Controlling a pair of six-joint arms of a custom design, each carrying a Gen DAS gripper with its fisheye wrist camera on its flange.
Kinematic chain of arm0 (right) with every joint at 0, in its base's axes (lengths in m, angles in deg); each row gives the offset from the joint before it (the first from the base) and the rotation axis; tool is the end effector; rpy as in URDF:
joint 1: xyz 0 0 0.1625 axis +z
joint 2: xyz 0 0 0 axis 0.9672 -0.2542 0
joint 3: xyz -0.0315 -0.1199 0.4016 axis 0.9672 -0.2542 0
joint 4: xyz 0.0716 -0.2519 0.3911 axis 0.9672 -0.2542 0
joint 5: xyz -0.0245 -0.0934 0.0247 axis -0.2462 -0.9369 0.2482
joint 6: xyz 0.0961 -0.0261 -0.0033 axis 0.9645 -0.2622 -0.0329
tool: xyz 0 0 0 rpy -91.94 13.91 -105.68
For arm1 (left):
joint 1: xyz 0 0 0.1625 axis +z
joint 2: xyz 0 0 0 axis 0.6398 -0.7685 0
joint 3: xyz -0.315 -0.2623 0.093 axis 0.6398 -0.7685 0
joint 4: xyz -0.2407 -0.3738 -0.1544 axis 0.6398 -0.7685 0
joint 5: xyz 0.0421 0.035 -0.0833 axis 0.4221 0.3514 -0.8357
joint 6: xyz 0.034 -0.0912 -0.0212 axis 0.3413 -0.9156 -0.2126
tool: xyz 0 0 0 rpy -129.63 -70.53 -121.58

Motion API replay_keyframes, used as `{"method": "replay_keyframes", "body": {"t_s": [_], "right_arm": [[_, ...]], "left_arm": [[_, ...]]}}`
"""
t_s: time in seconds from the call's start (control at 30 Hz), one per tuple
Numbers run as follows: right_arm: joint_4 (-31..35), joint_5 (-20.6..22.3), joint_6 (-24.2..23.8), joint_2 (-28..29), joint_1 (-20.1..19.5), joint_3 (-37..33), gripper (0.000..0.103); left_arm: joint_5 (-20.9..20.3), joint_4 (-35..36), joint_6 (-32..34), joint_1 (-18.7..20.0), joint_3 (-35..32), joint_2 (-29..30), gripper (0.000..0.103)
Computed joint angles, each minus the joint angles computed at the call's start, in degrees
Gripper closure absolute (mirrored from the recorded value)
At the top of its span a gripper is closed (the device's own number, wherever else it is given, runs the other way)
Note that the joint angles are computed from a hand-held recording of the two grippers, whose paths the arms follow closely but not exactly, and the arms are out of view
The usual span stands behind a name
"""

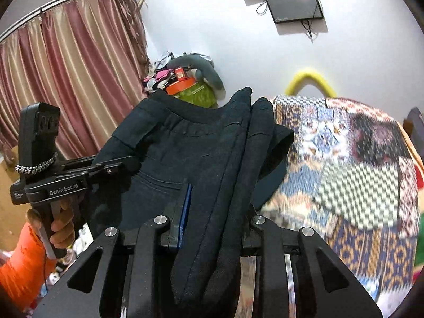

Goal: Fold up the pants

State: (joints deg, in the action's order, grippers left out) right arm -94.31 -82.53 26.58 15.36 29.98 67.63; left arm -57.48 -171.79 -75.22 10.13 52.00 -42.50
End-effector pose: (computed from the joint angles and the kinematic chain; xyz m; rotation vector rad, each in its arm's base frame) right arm 0.3416 -0.7095 0.2947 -1.3259 2.7403 -0.7092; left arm -0.3154 -0.7089 0.3043 0.3495 2.2214 -1.1405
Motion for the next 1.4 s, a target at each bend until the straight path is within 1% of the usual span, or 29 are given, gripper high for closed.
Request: {"method": "replay_keyframes", "body": {"t_s": [0.13,0.23,0.3,0.37,0.5,0.57,0.6,0.63,0.67,0.7,0.73,0.8,0.83,0.9,0.93,0.97,1.0,1.03,1.1,1.13,1.2,1.23,1.3,1.4], "right_arm": [[-2.20,-1.25,-0.24,6.06,0.96,-4.62,0.079],[-2.18,-2.08,0.02,10.41,1.01,-8.42,0.079],[-2.10,-2.99,0.86,12.67,0.85,-10.30,0.079],[-1.53,-3.55,1.57,15.94,0.42,-13.26,0.079],[0.96,-6.40,3.20,22.41,-0.37,-19.44,0.078],[2.51,-8.70,3.71,25.03,-0.59,-21.81,0.078],[3.58,-9.84,3.91,25.98,-0.71,-22.76,0.078],[4.78,-11.70,4.62,27.06,-0.81,-23.38,0.077],[6.20,-13.23,5.58,27.67,-0.91,-23.95,0.077],[7.44,-14.39,6.71,27.98,-1.10,-24.15,0.075],[7.46,-14.36,7.70,27.62,-1.47,-23.47,0.075],[7.57,-12.79,8.88,25.82,-2.00,-21.81,0.071],[7.38,-12.86,8.54,24.73,-1.96,-20.89,0.071],[6.18,-14.25,7.07,22.51,-1.41,-18.40,0.071],[5.89,-14.54,6.41,21.07,-1.17,-16.99,0.071],[4.54,-14.90,5.43,18.96,-0.79,-14.67,0.071],[3.57,-14.74,4.43,18.30,-0.88,-13.89,0.071],[1.39,-14.19,2.90,16.56,-0.56,-11.68,0.071],[-1.31,-12.78,1.36,13.19,-0.11,-8.17,0.071],[-1.79,-12.21,1.06,12.84,0.01,-8.11,0.071],[-3.87,-10.17,0.45,8.37,0.79,-4.14,0.071],[-4.45,-9.60,0.26,7.59,1.06,-3.55,0.071],[-6.07,-9.06,-0.56,3.91,2.06,-0.53,0.071],[-8.89,-6.03,-2.76,-3.36,3.24,5.51,0.071]], "left_arm": [[-2.01,-0.89,2.86,3.83,-4.53,1.99,0.079],[-4.43,-1.22,4.64,7.23,-7.99,4.03,0.079],[-4.93,-1.54,6.74,9.35,-10.73,6.31,0.079],[-4.92,-2.03,8.25,11.21,-13.05,8.54,0.079],[-2.44,-2.75,10.73,15.17,-17.77,14.02,0.078],[-0.99,0.00,9.09,17.00,-19.67,16.09,0.073],[-0.11,3.87,6.02,18.10,-20.74,17.04,0.071],[0.34,5.57,3.84,18.98,-20.97,17.59,0.065],[-0.34,4.88,2.40,19.71,-19.91,17.37,0.055],[-1.15,1.78,2.84,19.86,-18.37,16.78,0.050],[-1.38,-0.62,2.36,19.78,-16.60,15.90,0.042],[-2.06,0.49,-1.37,19.69,-13.86,13.63,0.040],[-2.13,1.56,-2.53,19.65,-13.21,12.90,0.040],[-0.16,4.60,-5.56,18.54,-10.98,10.80,0.041],[1.67,8.86,-9.51,17.68,-10.15,9.69,0.041],[3.44,10.73,-11.28,16.60,-8.99,8.48,0.041],[4.62,11.21,-12.26,15.39,-7.63,7.41,0.041],[5.17,11.25,-12.61,14.58,-6.66,6.52,0.041],[6.97,11.36,-13.64,11.96,-3.77,3.84,0.041],[7.80,10.80,-13.73,10.44,-2.27,2.55,0.041],[8.62,8.85,-12.81,7.57,0.71,0.06,0.041],[8.68,7.04,-11.52,5.80,2.34,-1.32,0.041],[10.18,2.58,-8.84,1.94,5.68,-3.79,0.041],[13.69,-4.99,-3.27,-4.13,9.68,-6.01,0.041]]}}
